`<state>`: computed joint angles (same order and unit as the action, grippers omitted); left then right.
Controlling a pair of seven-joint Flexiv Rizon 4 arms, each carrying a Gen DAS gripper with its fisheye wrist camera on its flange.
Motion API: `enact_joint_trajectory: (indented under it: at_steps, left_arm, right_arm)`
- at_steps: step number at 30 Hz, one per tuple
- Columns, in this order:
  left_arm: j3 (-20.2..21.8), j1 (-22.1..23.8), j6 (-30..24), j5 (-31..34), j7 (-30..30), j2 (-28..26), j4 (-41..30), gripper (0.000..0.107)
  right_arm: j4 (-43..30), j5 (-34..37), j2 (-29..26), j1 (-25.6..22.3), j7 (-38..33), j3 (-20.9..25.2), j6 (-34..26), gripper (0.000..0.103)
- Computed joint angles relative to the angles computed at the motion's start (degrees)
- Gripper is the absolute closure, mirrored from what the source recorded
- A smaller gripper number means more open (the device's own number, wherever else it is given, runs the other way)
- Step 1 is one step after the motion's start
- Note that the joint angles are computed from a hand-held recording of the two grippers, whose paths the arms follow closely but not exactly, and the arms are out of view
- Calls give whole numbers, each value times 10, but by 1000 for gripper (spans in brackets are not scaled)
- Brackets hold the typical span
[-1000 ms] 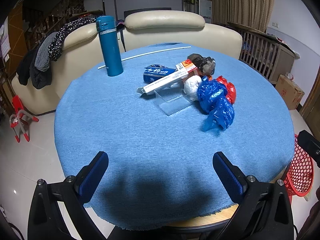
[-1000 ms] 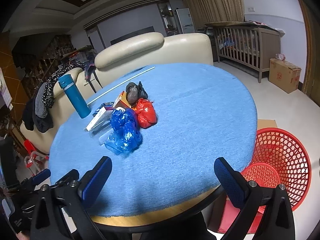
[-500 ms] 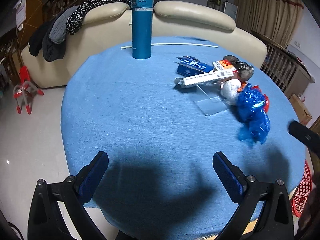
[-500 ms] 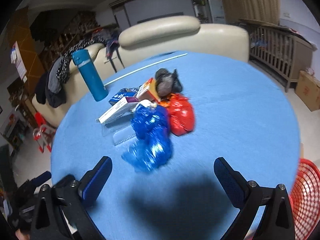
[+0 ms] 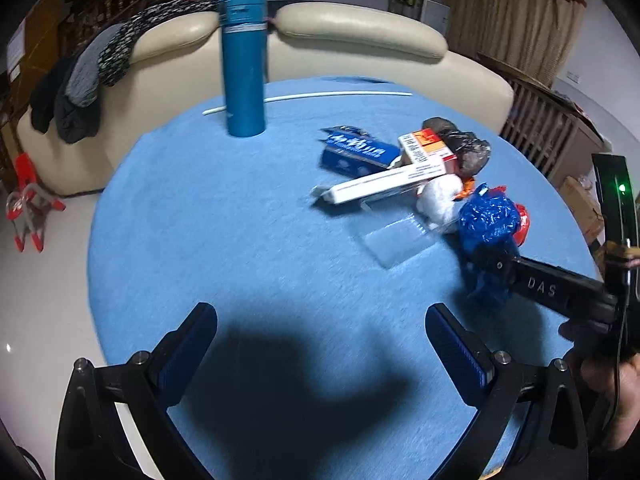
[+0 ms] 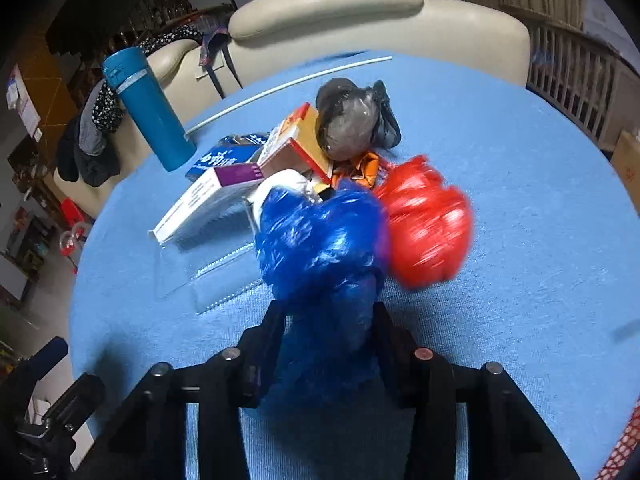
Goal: Collect trash
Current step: 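Grasp the blue plastic bag with the right tool, then grasp the clear plastic tray with the left tool while the right tool lifts the blue bag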
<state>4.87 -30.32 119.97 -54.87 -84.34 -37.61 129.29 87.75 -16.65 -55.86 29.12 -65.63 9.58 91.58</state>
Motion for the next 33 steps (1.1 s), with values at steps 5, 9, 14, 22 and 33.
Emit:
enact_joint_trajectory:
  at_steps: [5,9,14,22,33]
  left_arm:
    - [-15,58,-36,92,3,-9,-36,4]
    - [-6,89,-88,162,9,-29,-84,4]
    - [30,83,-147,207,15,-46,-133,4]
    - [41,100,-194,274,-7,-62,-175,4]
    - [-48,204,-175,372,-48,-50,-154,49]
  right_arm:
    - [32,13,10,-42,-12,38,36,72]
    - [71,10,21,-79,-21,68,62,72]
    - [75,-6,14,-122,-38,116,41,62]
    - [64,-11,18,-80,-39,57,57,29]
    - [41,7,-5,-120,-67,113,26,58]
